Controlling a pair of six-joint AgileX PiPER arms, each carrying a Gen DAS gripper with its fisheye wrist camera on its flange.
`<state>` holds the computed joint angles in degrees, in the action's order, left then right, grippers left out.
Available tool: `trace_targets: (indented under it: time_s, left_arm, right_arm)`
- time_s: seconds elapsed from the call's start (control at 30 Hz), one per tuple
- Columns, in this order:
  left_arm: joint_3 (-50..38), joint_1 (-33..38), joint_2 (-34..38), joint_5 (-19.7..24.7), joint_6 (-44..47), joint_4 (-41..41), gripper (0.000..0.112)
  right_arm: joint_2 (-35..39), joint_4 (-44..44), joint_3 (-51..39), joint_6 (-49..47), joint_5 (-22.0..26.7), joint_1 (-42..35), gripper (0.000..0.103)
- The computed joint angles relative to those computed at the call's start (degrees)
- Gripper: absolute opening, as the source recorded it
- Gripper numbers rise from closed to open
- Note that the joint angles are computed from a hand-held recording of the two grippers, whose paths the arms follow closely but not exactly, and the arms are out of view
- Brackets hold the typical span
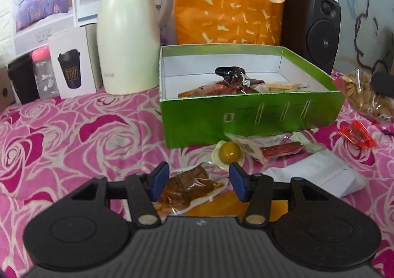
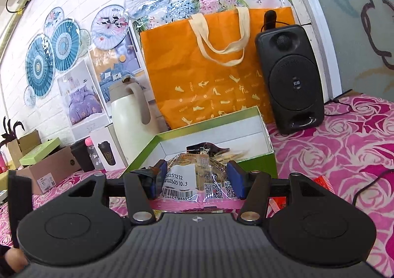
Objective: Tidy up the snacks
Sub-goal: 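Grasp the brown pastry packet with the left gripper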
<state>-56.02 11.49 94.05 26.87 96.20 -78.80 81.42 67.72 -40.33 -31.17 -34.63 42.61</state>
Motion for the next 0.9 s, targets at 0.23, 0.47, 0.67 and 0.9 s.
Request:
trace_targets:
  time_s: [0.23,0.47,0.67,0.9]
  left_arm:
    - [1.7,1.5,0.3,0.3,6.9,-3.6,0.049]
    - [0.3,3.4,1.3,1.1,7.4,2.9,0.069]
    - [-3.9,8.0,4.7,9.8,3.8,6.1,0.072]
    - [0.5,7.2,1.6,6.4,6.4,-0.3,0.037]
  right_arm:
    - [-0.4,-2.7,0.7,3.4,2.5,-0.7,0.091]
    - [-1.0,-5.0,2.0,7.4,2.7,-0.4,0.091]
    - [-1.2,-6.1,2.5,9.9,3.5,-0.9,0.092]
    - [-0.4,-3.8,1.4,5.8,3.0,0.9,0.091]
